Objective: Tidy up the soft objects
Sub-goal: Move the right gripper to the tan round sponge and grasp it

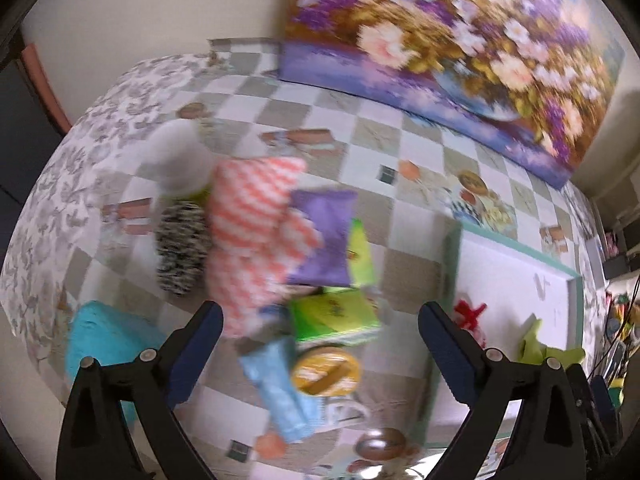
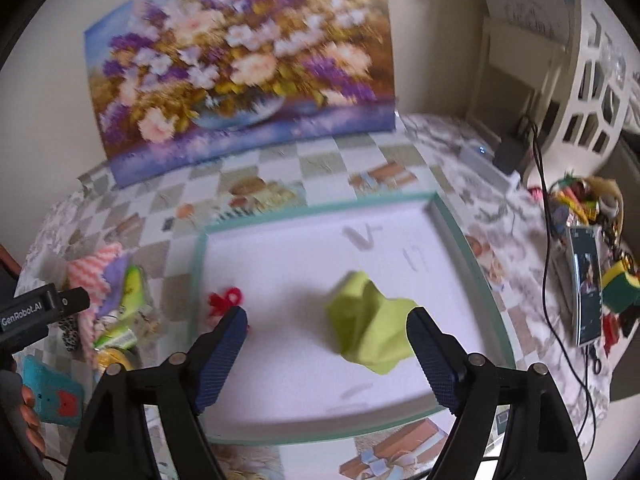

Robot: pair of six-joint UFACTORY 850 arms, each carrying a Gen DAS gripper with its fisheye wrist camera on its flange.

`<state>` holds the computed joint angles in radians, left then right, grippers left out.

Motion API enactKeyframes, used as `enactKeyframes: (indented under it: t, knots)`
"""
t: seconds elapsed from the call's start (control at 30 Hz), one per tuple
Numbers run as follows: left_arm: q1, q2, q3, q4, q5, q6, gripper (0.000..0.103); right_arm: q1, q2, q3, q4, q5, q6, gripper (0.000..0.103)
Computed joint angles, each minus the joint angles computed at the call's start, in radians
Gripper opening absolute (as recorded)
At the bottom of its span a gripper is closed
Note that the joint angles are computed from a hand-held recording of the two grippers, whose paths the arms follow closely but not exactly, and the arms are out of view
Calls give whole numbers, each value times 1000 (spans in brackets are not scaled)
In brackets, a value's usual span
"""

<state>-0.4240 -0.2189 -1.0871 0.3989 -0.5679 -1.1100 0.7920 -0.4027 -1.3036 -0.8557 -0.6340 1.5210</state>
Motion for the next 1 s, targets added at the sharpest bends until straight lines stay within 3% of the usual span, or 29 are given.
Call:
enactKeyframes:
  t: [0.13, 0.23, 0.4, 0.67, 0.87, 1.0]
  knots:
    - [44, 41, 42, -4, -2, -10, 98, 28, -8, -25, -48, 22, 24, 84]
    - [69, 53, 58, -5, -12, -18, 98, 39, -32, -57, 7, 102, -61, 84]
    - [88, 50, 65, -36, -29, 25, 98, 40, -113, -146, 384, 238, -463, 84]
    - [101, -11, 43, -215, -15, 224, 98, 67, -257, -293, 662, 166, -811, 85]
    - [110, -65, 19, -323, -31, 332, 98, 75, -326, -359, 712, 114, -894, 85]
    - [124, -67, 23, -342, -28, 322, 98, 78, -358, -392, 730, 103, -922, 85]
